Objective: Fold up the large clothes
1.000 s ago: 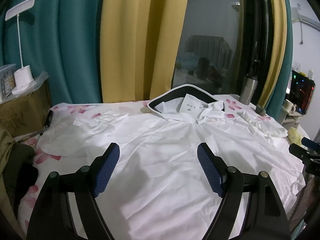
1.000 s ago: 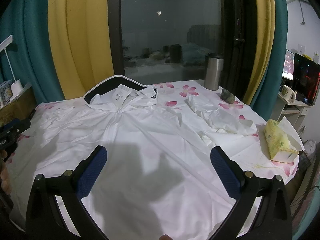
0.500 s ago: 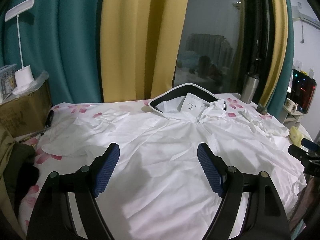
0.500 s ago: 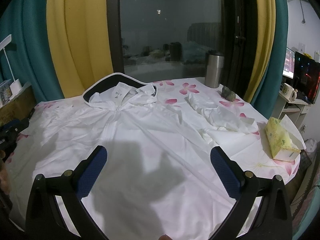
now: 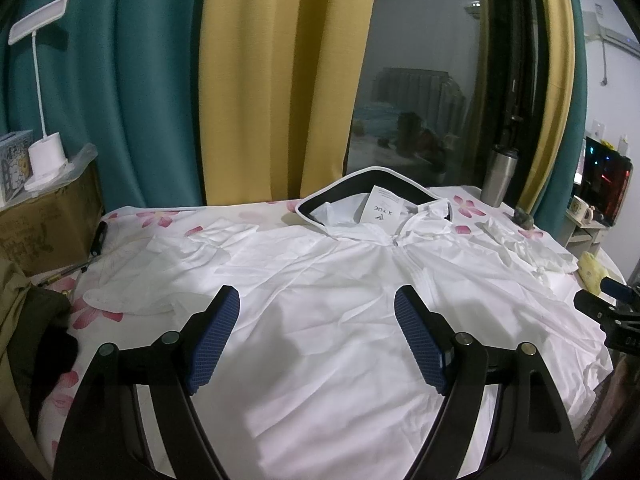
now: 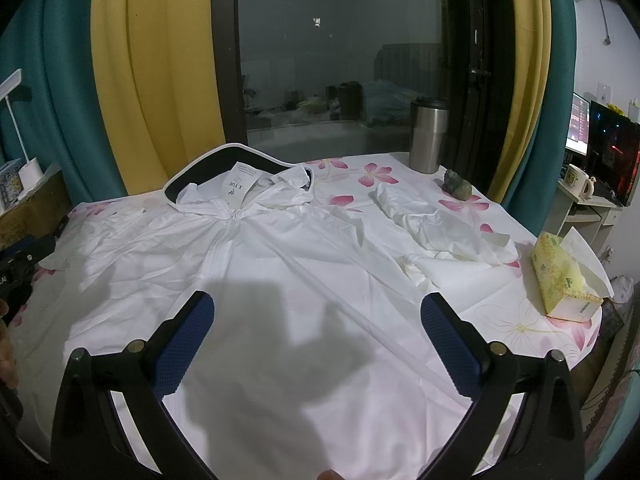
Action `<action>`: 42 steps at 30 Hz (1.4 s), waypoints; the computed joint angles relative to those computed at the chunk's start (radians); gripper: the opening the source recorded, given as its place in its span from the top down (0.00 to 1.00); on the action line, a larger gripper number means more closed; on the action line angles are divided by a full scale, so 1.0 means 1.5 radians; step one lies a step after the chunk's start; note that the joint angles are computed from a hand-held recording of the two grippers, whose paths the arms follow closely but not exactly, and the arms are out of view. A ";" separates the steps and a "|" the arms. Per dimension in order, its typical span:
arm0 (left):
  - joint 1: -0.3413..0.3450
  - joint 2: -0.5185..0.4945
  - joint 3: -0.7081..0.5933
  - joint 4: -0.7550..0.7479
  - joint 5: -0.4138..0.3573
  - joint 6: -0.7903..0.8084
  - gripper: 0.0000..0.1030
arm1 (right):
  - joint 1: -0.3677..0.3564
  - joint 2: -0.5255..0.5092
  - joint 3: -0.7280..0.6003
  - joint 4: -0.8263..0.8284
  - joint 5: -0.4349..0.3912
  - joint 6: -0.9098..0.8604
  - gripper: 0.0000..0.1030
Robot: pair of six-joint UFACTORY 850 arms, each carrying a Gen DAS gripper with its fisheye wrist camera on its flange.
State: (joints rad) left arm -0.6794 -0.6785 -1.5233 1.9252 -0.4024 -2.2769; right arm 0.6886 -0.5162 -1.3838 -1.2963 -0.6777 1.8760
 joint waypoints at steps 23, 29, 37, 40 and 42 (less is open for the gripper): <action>0.001 -0.001 -0.004 -0.004 0.003 0.003 0.20 | -0.001 -0.001 -0.002 0.002 0.002 -0.003 0.01; 0.001 -0.001 -0.003 -0.006 0.004 0.004 0.20 | -0.001 -0.002 -0.004 0.003 0.003 -0.005 0.01; -0.001 -0.004 -0.010 -0.018 0.008 0.025 0.20 | -0.002 -0.003 -0.003 0.005 0.006 -0.008 0.01; -0.001 -0.018 -0.035 -0.057 0.021 0.076 0.20 | -0.007 -0.009 -0.008 0.014 0.013 -0.019 0.01; 0.002 -0.032 -0.058 -0.106 0.031 0.127 0.20 | -0.013 -0.015 -0.011 0.023 0.019 -0.028 0.01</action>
State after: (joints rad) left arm -0.6764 -0.7269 -1.6097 1.7661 -0.3559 -2.0861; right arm 0.6694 -0.5385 -1.4005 -1.2623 -0.6495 1.8337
